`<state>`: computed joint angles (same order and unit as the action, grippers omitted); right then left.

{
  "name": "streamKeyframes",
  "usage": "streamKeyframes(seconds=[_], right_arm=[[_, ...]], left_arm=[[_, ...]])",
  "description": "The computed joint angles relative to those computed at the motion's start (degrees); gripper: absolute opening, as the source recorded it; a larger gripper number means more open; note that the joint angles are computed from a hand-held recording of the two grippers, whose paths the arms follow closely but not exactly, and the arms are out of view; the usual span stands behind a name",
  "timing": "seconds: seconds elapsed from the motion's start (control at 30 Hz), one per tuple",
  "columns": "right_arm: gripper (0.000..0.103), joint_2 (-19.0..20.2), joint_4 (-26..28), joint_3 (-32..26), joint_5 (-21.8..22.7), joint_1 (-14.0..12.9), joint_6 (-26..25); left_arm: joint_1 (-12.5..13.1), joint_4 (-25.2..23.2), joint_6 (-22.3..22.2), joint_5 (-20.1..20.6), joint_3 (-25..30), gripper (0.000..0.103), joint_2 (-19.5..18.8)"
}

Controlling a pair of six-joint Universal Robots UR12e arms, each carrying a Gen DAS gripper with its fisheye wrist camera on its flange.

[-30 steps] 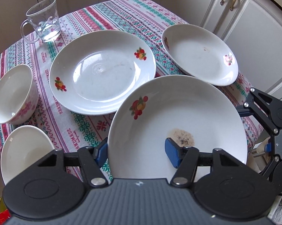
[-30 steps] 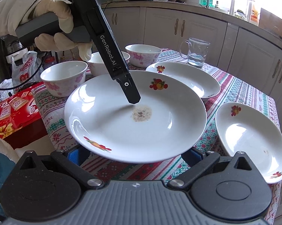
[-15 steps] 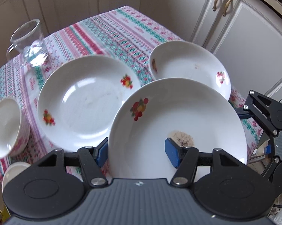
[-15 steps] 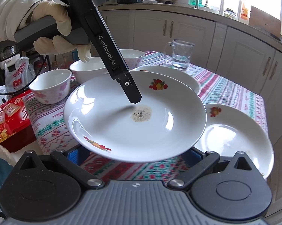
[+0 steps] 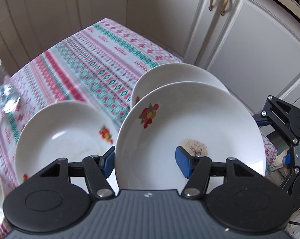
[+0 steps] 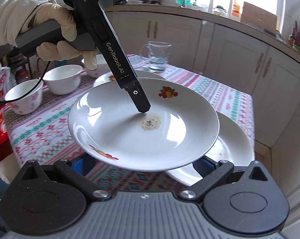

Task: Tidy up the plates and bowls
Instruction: 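Lift the stained plate by its rim with the left gripper, then lower the stained plate onto another plate and open the left gripper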

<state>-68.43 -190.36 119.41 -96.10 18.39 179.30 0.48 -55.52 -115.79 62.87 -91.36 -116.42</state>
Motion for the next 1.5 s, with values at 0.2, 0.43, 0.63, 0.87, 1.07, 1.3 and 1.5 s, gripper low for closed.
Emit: streamKeyframes(seconds=[0.2,0.43,0.63,0.87,1.07,1.3,1.5], right_arm=[[0.103,-0.65,0.26,1.13,-1.21,-0.96,1.21],[0.103,-1.21,0.28,2.15,-1.95,-1.91,3.32],[0.103,-1.37,0.64,2.53,-2.19,-2.45,4.95],[0.103,-1.72,2.91,2.30,-3.28,-2.47,6.36],[0.103,-1.75,4.98,1.77,-3.82,-2.69,8.23],[0.103,-2.02,6.32,1.56,-4.34,-2.55,8.96],[0.103,-2.12,7.18,1.23,-4.76,-2.33,9.41]], left_arm=[[-1.65,-0.82,1.00,0.23,1.22,0.061,-1.06],[-3.10,-1.68,2.00,-0.02,2.44,0.062,-2.12],[-3.97,-2.55,2.45,0.11,3.68,0.063,-3.13],[-4.73,-3.39,2.65,0.20,5.04,0.063,-4.41],[-5.20,-3.68,2.33,0.34,5.68,0.063,-5.23],[-5.22,-4.40,2.73,-0.06,6.12,0.063,-5.55],[-5.40,-3.55,3.69,0.20,5.80,0.070,-5.51]])
